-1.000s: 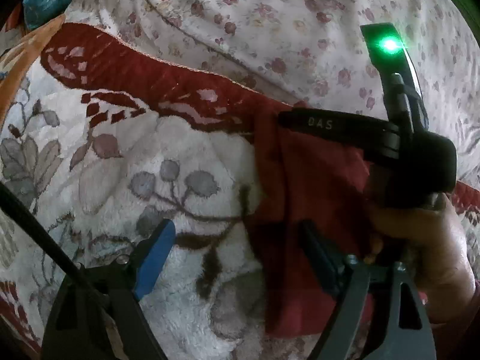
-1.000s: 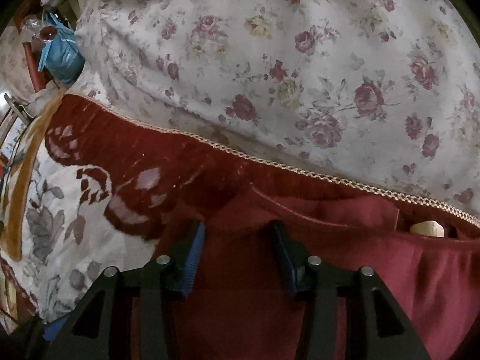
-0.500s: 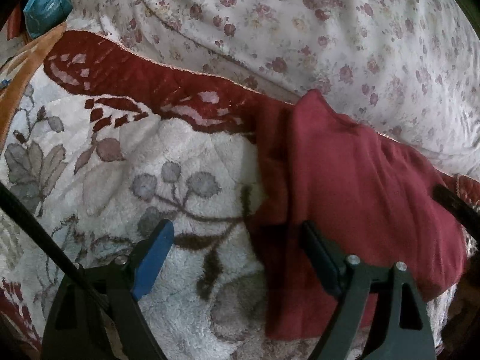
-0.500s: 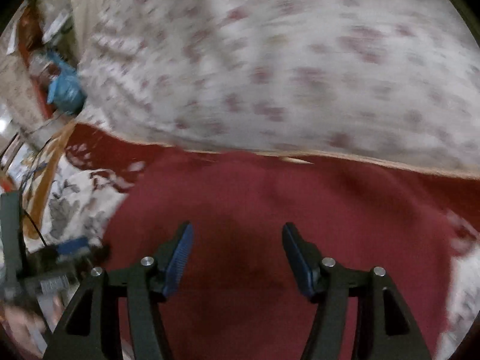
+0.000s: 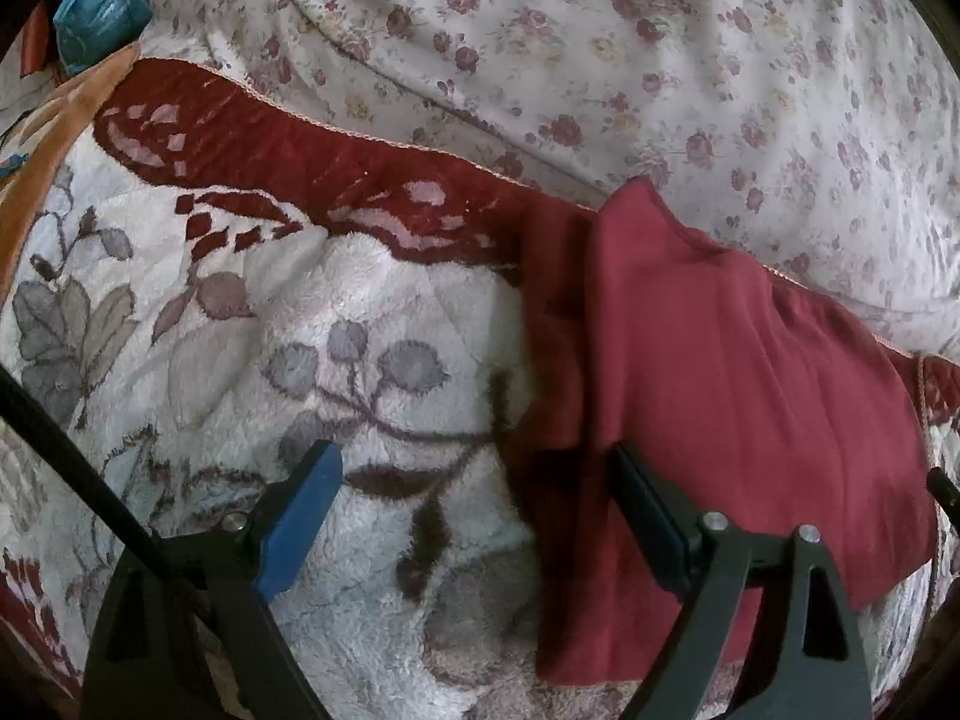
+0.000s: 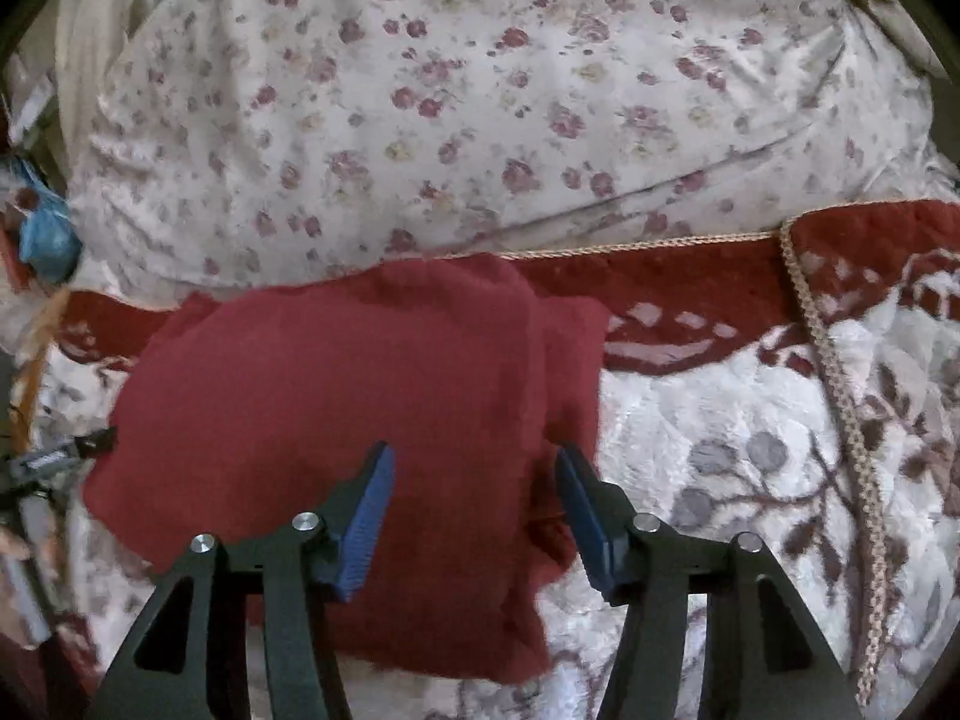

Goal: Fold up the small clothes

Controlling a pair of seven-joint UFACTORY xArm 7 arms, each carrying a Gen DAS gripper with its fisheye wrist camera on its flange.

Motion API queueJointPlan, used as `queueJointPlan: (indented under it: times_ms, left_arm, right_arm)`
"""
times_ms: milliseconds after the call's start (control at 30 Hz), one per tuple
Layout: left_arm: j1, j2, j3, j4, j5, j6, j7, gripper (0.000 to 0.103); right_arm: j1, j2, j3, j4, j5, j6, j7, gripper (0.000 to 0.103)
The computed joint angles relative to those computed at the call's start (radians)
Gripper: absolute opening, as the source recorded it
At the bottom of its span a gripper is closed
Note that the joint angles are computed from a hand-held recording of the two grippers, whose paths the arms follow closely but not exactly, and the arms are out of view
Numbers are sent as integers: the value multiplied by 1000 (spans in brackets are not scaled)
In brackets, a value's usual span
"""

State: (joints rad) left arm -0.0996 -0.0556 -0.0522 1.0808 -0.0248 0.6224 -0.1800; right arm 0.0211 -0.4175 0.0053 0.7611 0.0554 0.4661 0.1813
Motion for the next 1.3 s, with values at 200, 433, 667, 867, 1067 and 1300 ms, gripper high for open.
queueJointPlan:
  times_ms: [200, 433, 667, 867, 1067, 1300]
  left_arm:
    - [-1, 1, -1, 0, 10, -4, -8, 89]
    - [-2, 2, 0, 4, 8, 1, -8, 89]
    - [-2, 2, -1, 5, 10, 4, -12, 90]
    - [-2, 8, 1, 8, -4, 9, -5, 92]
    - [2, 23, 5, 17, -31, 13, 11, 95]
    - [4, 26, 6, 13, -37, 7, 19, 95]
  right_arm:
    - [-36, 48, 35, 50, -75, 95, 62, 61]
    - [39, 68, 59, 111, -70, 48, 82, 75]
    - [143, 323, 102, 305, -32, 28, 28, 75]
    - [206, 574, 119, 566, -12, 73, -4, 71]
    - [271, 743, 100, 771, -99, 148, 36, 71]
    - [281, 789, 96, 843, -99, 168, 49, 71]
